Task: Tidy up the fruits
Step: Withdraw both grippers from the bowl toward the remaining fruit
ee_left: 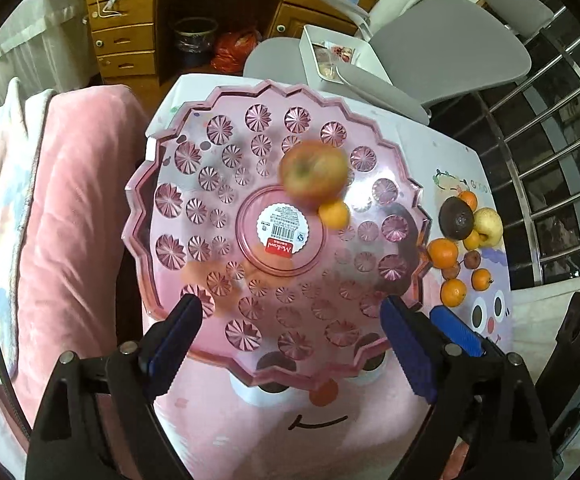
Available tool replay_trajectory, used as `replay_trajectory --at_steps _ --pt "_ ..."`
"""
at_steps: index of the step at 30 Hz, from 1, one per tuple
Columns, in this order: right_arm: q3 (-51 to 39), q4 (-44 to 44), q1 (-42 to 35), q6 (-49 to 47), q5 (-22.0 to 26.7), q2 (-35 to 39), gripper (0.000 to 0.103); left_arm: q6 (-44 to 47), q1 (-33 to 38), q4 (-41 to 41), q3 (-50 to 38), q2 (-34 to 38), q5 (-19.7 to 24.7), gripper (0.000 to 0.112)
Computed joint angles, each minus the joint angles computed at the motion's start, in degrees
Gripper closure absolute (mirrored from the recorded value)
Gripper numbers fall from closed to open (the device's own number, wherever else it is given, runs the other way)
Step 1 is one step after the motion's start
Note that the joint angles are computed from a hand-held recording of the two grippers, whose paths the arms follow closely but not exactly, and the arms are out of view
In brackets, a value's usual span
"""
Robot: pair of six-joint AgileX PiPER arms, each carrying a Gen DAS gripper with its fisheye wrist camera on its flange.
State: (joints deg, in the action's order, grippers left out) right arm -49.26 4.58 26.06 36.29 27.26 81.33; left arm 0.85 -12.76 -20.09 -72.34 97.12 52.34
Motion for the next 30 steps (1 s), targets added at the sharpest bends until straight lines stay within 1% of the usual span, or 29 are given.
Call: replay_trajectory --at_steps 3,6,9,12,14,17,20,25,30 --pt "2.21 3.85 -1.95 -3.64 0.22 -2.23 0.041 -2.4 -1.42 0.8 1.21 -1.67 -0.52 0.022" --pt "4.42 8.88 -4.9 -9.35 1.32 -4.48 0.04 -5.96 -3.88 2.52 2.48 -3.44 -0.9 0.022" --pt "6.44 13.96 -8.8 -15.69 3.61 -6.93 0.04 -9.98 -6.95 4.49 3.72 -5.16 -1.37 0.022" --pt "8.44 18.91 -13.75 -22.43 6.72 -9.22 0.036 -14.79 -10.64 6.7 4.43 -6.49 -1.5 0.022" --pt "9.57 22.83 -18.82 -28.31 10.04 -10.6 0.035 -18.79 -13.68 8.35 4.64 -7.25 -1.54 0.022" --pt "10.41 26.27 -25.79 -33.98 14.84 -11.86 0.035 -24.52 -17.8 10.71 4.29 -7.5 -1.34 0.022" --pt "10.65 28.88 -35.24 -40.47 20.84 -12.23 0.034 -29.83 -21.8 12.44 3.41 -7.15 -1.04 0.022" --pt "8.34 28.99 -47.77 -48.25 28.59 -9.4 0.033 -38.25 -27.75 14.72 1.0 -5.3 -0.96 0.022" --pt "4.73 27.31 -56.96 -54.75 33.78 -5.17 0.033 -45.06 -32.78 16.61 -3.26 -1.19 -0.54 0.022"
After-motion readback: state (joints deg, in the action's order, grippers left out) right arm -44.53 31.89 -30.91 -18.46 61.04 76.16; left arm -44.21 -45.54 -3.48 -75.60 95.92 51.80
